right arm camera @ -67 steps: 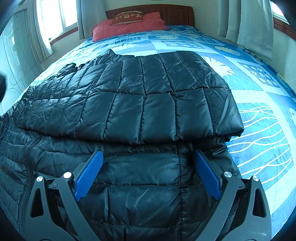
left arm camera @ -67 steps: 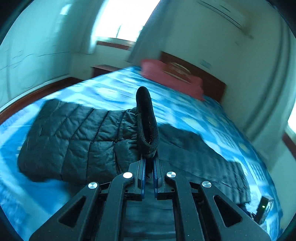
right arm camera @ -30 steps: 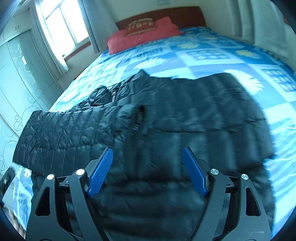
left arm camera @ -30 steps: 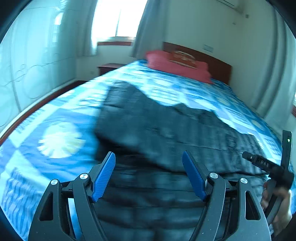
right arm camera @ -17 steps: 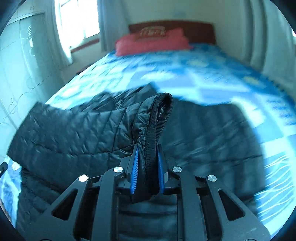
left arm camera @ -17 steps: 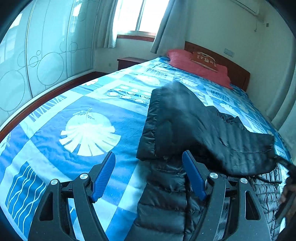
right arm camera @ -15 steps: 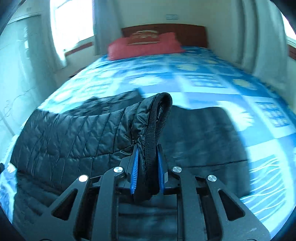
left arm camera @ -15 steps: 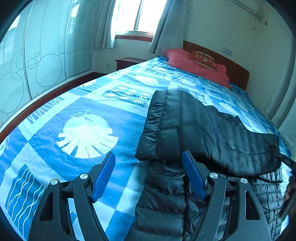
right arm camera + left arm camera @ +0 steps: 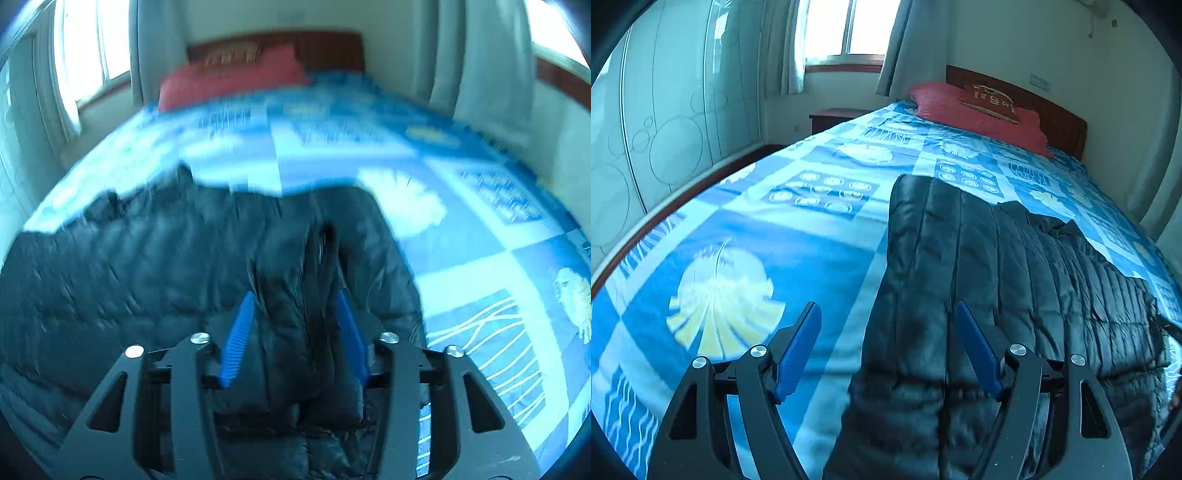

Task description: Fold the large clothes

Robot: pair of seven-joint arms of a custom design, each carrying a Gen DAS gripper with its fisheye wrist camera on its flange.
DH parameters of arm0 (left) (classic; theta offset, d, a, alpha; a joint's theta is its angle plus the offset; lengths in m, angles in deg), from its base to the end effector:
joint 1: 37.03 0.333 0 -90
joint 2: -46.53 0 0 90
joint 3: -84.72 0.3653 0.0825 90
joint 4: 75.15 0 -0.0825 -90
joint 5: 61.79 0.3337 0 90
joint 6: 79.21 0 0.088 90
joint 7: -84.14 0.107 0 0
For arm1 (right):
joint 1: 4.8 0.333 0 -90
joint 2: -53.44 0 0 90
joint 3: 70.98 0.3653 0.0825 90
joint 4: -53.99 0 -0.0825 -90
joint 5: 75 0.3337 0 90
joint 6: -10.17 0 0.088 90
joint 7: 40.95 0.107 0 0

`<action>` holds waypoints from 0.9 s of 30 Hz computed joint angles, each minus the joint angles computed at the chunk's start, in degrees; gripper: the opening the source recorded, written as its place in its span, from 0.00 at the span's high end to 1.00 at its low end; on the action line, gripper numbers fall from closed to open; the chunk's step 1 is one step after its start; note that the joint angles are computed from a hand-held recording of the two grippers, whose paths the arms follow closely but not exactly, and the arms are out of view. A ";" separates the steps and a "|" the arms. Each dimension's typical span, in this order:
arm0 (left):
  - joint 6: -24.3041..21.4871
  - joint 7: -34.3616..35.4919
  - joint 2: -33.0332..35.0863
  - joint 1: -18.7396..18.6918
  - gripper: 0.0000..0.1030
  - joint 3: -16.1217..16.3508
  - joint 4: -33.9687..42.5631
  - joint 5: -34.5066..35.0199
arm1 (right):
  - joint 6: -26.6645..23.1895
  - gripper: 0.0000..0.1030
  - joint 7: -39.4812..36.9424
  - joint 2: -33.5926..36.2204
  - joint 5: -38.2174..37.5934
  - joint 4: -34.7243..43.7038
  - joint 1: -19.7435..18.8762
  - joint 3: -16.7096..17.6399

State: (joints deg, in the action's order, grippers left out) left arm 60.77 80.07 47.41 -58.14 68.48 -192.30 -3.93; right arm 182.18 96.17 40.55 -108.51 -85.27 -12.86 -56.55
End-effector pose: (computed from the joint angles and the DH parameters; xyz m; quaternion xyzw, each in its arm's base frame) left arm 0.4331 -0.3279 0.5476 -0.7369 0.5375 -0.2890 0.2907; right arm 0.4410 0.0988 0.5488 -0.5991 0.6937 -0.2768 0.2886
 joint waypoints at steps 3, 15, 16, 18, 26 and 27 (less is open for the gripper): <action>-1.29 3.15 3.00 0.18 0.28 0.56 2.93 -0.93 | 0.80 0.54 -8.28 2.13 8.36 0.31 6.86 -4.38; -8.41 14.28 5.44 -2.55 0.29 2.40 6.86 -6.68 | -2.12 0.53 -11.95 4.52 9.15 2.77 11.34 -6.96; -8.24 13.22 4.89 -2.55 0.29 2.32 6.86 -5.41 | -1.82 0.52 -11.46 4.89 8.84 3.60 10.76 -6.63; -6.29 10.32 3.98 -1.95 0.29 2.48 7.20 -2.75 | -1.73 0.52 -11.74 6.31 10.10 5.54 10.78 -6.97; -11.44 24.80 16.61 -0.59 0.28 3.55 19.83 -12.81 | -4.21 0.43 -14.30 14.64 13.13 11.52 15.08 -11.32; -10.51 24.71 16.60 -0.83 0.28 4.16 19.47 -13.17 | -5.03 0.43 -14.05 14.42 12.79 11.89 15.87 -11.98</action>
